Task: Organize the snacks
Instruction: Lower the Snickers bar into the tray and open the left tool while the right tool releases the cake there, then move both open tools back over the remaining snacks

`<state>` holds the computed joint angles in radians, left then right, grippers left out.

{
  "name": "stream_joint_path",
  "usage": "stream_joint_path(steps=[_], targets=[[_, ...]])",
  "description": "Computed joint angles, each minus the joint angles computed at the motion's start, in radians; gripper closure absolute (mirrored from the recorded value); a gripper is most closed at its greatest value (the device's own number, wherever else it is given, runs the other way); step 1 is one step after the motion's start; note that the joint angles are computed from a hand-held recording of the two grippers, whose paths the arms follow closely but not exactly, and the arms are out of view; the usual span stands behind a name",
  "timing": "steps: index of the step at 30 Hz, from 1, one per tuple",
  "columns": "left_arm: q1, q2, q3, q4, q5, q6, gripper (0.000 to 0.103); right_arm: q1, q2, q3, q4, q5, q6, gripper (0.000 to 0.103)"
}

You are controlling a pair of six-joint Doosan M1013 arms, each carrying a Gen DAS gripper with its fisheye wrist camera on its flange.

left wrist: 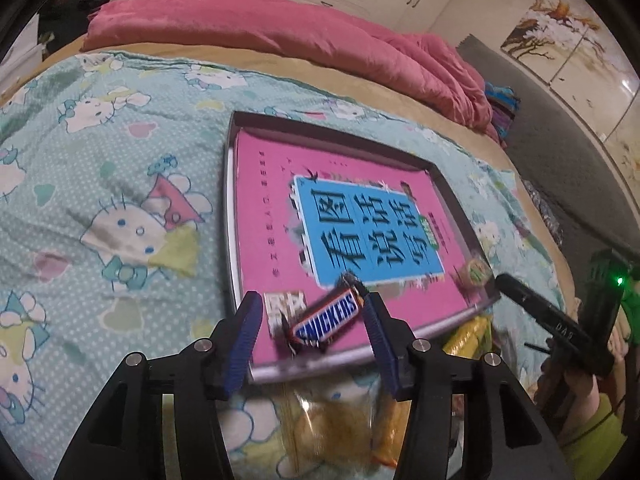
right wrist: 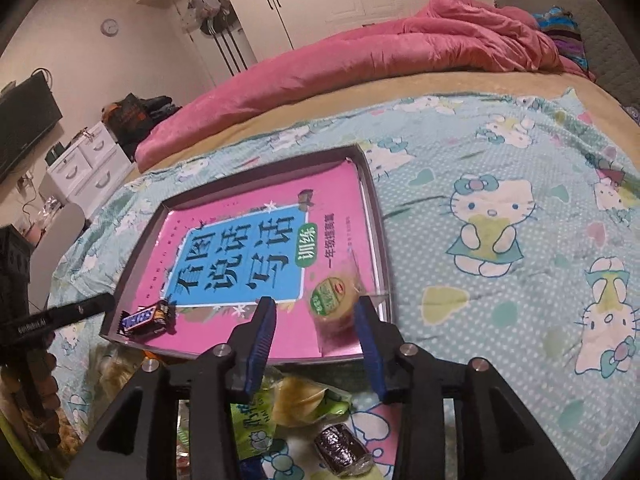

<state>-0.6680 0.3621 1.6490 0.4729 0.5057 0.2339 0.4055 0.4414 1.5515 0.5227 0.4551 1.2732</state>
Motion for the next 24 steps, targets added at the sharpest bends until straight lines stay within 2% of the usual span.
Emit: stream_joint_path(steps=[4, 8, 10, 19, 24], targets=[[-0.013, -0.008, 0.007, 0.048, -0.006, -0.046, 0.036, 0.005, -0.019, 0.019, 0.021, -0.028, -0.046, 0.054], [-0.028, -0.017, 0.009, 0.102, 0.001, -0.093, 0.033, 0.007, -0.038, 0.042, 0.071, -0.058, -0.11, 0.044], [-0.035, -0.019, 0.009, 0.125, 0.01, -0.115, 0.028, 0.008, -0.047, 0.053, 0.091, -0.072, -0.135, 0.042], [-0.055, -0.031, 0.012, 0.154, 0.018, -0.131, 0.028, 0.015, -0.075, 0.088, 0.088, -0.109, -0.168, 0.039], [-0.06, -0.031, 0.01, 0.127, 0.024, -0.108, 0.028, 0.014, -0.089, 0.103, 0.092, -0.108, -0.171, 0.038]])
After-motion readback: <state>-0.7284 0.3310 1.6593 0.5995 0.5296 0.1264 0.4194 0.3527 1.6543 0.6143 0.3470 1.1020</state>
